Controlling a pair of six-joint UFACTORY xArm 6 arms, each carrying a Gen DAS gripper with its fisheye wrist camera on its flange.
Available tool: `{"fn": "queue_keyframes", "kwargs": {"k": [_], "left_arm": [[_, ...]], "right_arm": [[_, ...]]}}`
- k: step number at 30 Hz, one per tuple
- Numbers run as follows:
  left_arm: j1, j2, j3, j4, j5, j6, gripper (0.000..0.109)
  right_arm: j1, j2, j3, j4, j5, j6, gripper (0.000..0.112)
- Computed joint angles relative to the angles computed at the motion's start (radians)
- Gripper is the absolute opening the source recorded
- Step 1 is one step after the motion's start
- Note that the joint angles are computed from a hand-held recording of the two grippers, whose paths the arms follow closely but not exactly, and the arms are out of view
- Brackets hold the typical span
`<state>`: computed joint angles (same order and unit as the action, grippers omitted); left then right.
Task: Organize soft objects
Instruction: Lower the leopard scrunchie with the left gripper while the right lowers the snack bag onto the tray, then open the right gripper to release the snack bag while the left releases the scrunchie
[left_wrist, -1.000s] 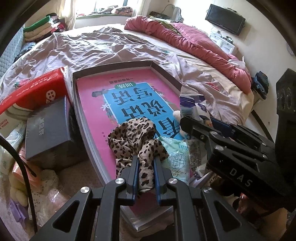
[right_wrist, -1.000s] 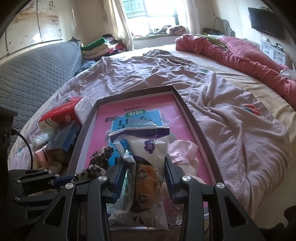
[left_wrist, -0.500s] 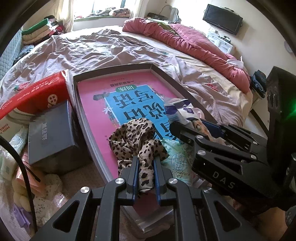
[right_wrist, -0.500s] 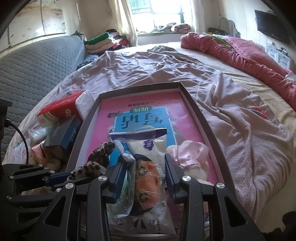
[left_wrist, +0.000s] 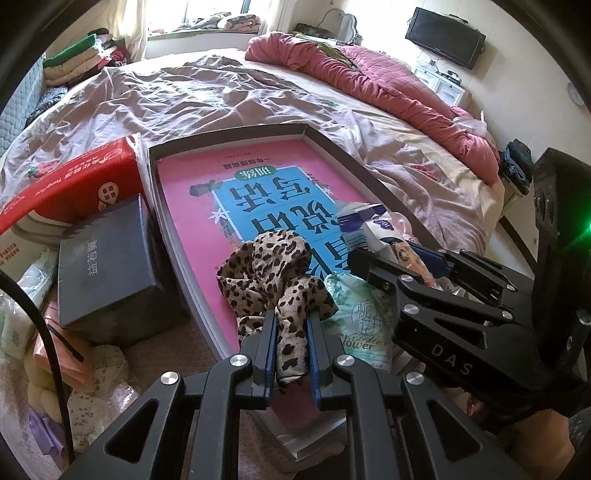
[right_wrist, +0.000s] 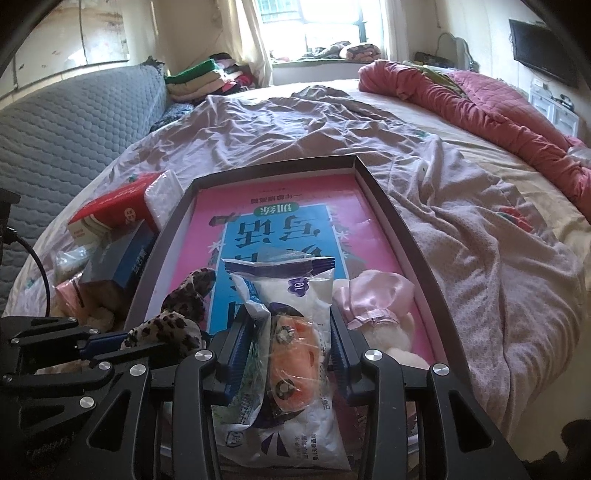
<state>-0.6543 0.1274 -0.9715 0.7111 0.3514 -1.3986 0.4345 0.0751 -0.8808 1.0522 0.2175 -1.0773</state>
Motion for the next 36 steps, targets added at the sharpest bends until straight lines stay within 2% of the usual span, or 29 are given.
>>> {"fn": "queue_keyframes", "kwargs": {"k": [20,27,33,36], "left_arm": [[-0.002,0.004,-0.002,-0.044,-0.004,0.033,0.015],[0.001,0.004,0.002,-0.066,-0.017,0.043,0.015],[0.001,-0.001,0.007,-0.096,-0.025,0.063,0.017],[0.001,-0.007,0.009,-0.098,-0.025,0.065,0.023]], "right_arm": [[-0.007,-0.062,0.027,0.072,-0.010,-0.068,0.053],[-0.013,-0.079,0.035,0.058,-0.014,-0.045,0.055],[-0.016,-0.096,0.040,0.060,-0.014,-0.044,0.055],[-0.017,-0.102,0.040,0.064,-0.016,-0.047,0.055]]}}
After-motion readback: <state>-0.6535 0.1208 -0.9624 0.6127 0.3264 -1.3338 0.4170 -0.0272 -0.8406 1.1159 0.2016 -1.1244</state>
